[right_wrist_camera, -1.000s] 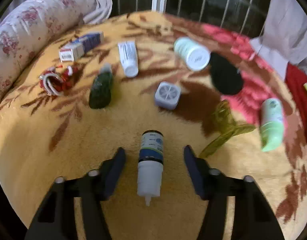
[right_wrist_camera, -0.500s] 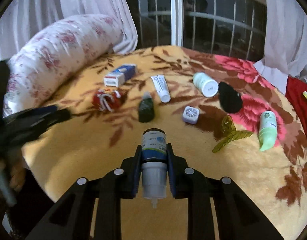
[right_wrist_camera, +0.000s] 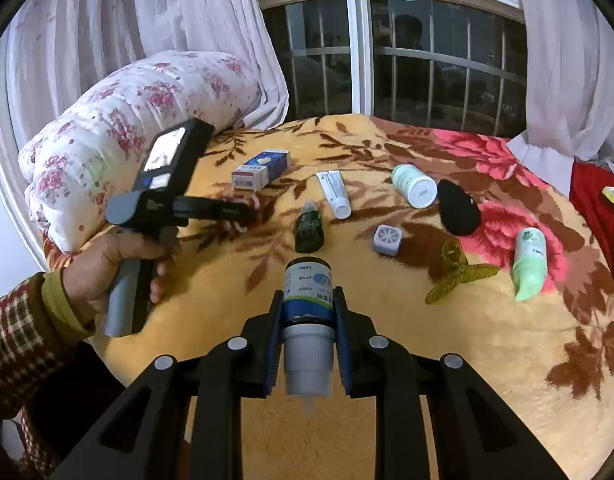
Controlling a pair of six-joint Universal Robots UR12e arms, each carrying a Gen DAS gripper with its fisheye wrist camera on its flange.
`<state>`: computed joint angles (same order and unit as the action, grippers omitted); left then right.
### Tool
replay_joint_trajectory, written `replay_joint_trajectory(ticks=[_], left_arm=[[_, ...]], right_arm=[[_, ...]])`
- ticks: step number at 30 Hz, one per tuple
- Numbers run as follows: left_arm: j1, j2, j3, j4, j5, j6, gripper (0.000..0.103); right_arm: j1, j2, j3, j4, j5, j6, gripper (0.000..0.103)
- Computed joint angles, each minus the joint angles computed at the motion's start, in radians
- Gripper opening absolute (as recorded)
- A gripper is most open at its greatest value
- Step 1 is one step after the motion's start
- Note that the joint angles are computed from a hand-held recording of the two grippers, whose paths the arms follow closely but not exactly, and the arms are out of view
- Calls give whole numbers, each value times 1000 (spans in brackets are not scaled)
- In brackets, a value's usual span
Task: Collect trash
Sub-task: 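Release the vial and red ornament into the orange bin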
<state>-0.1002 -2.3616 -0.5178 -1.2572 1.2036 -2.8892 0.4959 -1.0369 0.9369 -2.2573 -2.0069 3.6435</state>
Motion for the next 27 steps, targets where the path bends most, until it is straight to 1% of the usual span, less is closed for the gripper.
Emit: replay_joint_trajectory(ticks=[2,4,5,8,11,13,14,15,16,17,19,22,24,25,27], left_arm=[[3,36,-65,64,3,13,31],[11,89,-156,145,-15,36,30],[15,104,-179,163,-27,44,30],[36,191,-305,222,-84,101,30],[55,254,-391,243,-136,138,30],[71,307,-458,238,-176,188,30],[78,329,-484,227,-191,217,30],[88,366,-532,214,-211,262,30],[94,386,-554,196,-219,294,30],[101,408,-580,168,-229,336,30],[116,453,-630,73,-240,440,30],[126,494,-682,-84,-205,566,30],[126,510,-713,-151,-160,618,30],[125,515,-730,-171,-137,641,31],[118,521,-755,-216,-84,673,31]], right_arm=[[1,0,1,-2,-1,-1,23],[3,0,2,-2,-5,-4,23],[5,0,2,-5,-7,-5,23],[13,-3,10,-20,-8,-14,23],[25,-7,15,-28,-9,-18,23],[36,-11,17,-20,-8,-24,23],[41,-13,18,-16,-7,-24,23],[46,-16,22,-14,-3,-26,23],[51,-23,31,-10,11,-26,23],[57,-32,44,-5,34,-24,23],[66,-43,64,13,83,-15,23],[82,-47,86,66,145,11,23],[88,-48,108,96,200,43,23],[89,-48,127,105,245,67,23],[90,-42,146,128,296,92,23]])
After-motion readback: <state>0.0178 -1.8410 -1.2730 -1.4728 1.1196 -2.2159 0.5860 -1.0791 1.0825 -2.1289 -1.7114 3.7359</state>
